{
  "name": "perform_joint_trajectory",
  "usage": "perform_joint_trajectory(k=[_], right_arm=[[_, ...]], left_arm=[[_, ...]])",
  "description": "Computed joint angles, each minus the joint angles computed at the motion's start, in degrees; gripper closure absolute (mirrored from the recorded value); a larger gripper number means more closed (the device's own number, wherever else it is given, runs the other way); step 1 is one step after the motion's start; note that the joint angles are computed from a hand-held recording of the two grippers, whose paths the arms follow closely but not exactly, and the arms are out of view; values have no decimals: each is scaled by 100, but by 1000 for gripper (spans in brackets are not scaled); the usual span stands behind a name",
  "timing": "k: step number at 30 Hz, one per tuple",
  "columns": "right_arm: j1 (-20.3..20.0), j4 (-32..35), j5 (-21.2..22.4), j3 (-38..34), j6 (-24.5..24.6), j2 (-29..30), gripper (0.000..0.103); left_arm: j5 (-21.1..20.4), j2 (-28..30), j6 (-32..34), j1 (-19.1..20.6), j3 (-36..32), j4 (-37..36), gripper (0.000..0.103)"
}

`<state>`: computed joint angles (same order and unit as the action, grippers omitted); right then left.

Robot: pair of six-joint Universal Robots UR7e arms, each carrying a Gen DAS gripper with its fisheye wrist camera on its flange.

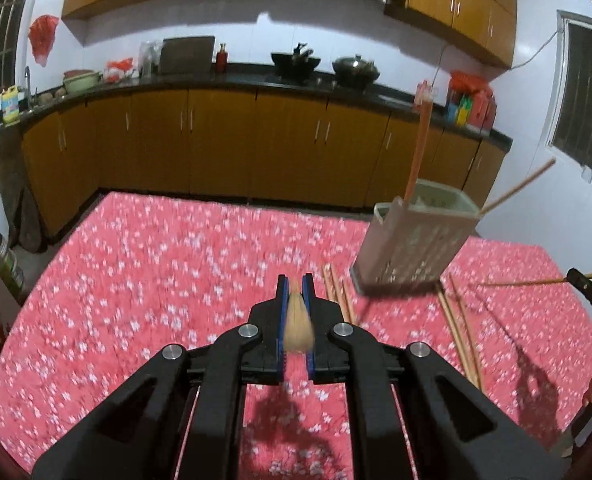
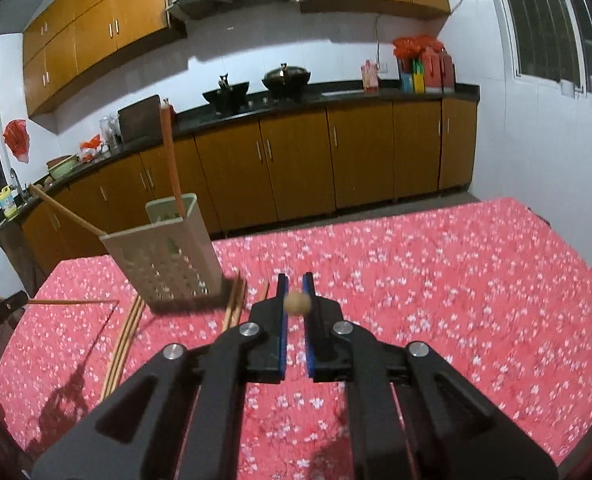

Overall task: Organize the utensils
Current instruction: 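Raise the left tool's chopstick upright above the holder while the right tool raises its chopstick, then open the left tool into the holder while the right tool releases its chopstick there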

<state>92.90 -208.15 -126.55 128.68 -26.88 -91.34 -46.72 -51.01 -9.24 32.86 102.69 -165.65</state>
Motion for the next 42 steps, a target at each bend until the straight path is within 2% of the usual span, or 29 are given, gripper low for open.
perform_joint_trajectory(k=[8,18,22,26,30,32,35,42], right_arm=[[275,114,90,-188,-129,-62,95],[926,658,710,-756,-140,-41,95],[1187,494,837,-1089,-319,223,95],[1356,-70,851,-1455,-715,646,95],[1337,-553,937,-1776,-955,990,95],[1267,-658,988,-1912,-995,1125,95],[1138,-664,1024,-2074,-977,1302,95],[911,-382,961,-2154,-863,1513,94]], left_arm=[[-31,-50,278,-71,-236,-117,96],[-443,67,666,-281,-640,-250,96],[-713,291,836,-379,-1020,-453,96],[-782,645,1033,-452,-1510,-857,96],[-690,1050,1219,-477,-2042,-1312,96],[-479,1312,1563,-497,-2281,-1777,96],[-348,1579,1820,-468,-2516,-2074,96],[-358,1831,1688,-295,-2662,-1889,96]])
